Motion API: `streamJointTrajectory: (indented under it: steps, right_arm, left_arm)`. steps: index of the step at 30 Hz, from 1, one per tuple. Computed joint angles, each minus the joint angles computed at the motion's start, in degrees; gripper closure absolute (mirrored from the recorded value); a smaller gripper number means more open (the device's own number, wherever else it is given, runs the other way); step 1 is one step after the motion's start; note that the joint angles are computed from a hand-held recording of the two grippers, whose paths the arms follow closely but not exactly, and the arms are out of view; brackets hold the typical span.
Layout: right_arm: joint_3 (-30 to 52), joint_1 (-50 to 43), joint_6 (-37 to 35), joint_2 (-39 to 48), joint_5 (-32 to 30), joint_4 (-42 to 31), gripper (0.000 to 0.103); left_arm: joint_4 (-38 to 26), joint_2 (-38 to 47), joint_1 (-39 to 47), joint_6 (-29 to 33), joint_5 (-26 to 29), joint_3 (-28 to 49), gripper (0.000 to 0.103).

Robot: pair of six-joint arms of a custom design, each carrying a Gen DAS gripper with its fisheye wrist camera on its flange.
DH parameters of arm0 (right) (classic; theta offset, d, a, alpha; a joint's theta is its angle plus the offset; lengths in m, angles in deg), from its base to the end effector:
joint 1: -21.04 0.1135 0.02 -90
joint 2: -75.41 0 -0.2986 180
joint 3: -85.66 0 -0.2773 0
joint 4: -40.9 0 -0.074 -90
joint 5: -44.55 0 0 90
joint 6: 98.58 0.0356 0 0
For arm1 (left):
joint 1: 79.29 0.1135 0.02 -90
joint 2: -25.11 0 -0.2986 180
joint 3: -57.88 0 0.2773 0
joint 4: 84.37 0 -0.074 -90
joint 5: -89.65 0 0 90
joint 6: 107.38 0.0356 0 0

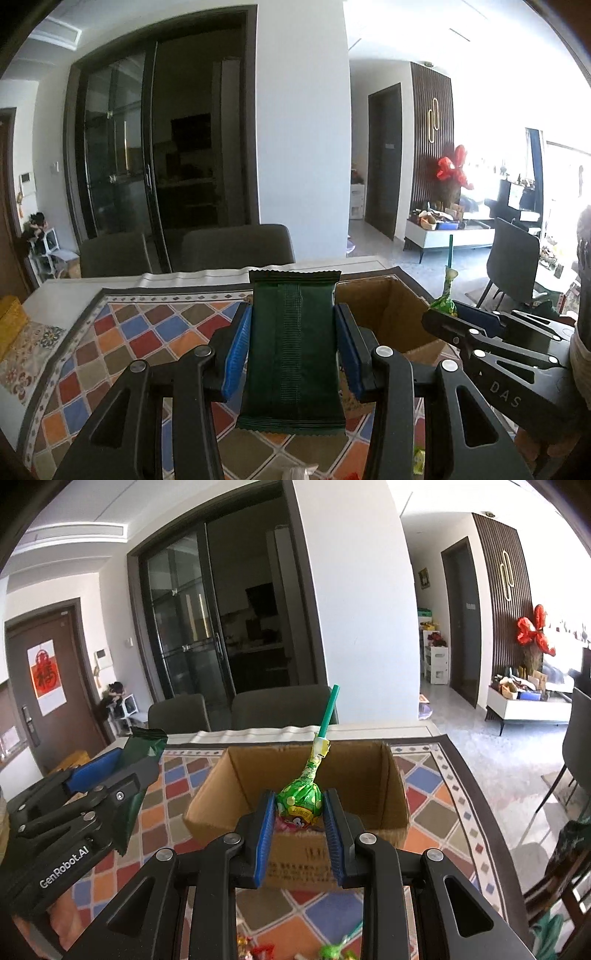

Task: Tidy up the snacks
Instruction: 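Lift the green bar and lollipop and carry both over the box, then open both tools to drop the bar and lollipop into the box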

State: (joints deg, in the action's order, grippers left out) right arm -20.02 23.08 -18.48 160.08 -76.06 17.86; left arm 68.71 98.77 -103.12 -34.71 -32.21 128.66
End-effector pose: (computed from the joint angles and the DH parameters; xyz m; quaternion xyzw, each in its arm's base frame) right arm 0.3515 0.0307 0.3034 -0.2128 0.8316 0.2005 0.4722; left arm 0.2851 -0.1054 0.3343 -0.0903 0.8384 0.0528 0.5349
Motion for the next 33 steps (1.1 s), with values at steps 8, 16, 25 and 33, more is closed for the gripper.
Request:
streamJointTrajectory:
  steps: [8, 16, 25, 33]
  right_arm:
    - [8.0, 1.94, -0.17, 7.39, 2.1, -4.53, 0.076]
    - [13.11, 3.24, -0.63, 12.32, 4.78, -7.51, 0.076]
    - [15.58, 3.36, -0.25, 15.17, 6.35, -8.1, 0.062]
    - [10.14, 2.72, -0.72, 10.75, 6.57, -4.57, 0.058]
  left_arm:
    - [0.28, 6.47, 4.78, 1.31, 4.62, 4.78, 0.059]
    - [-0.96, 12.35, 7.33, 1.61, 8.99, 9.16, 0.059]
    - [-3.88, 16.05, 7.85, 2.19, 11.9, 11.81, 0.047]
    - [-6.36, 11.21, 4.83, -0.48, 7.07, 7.91, 0.043]
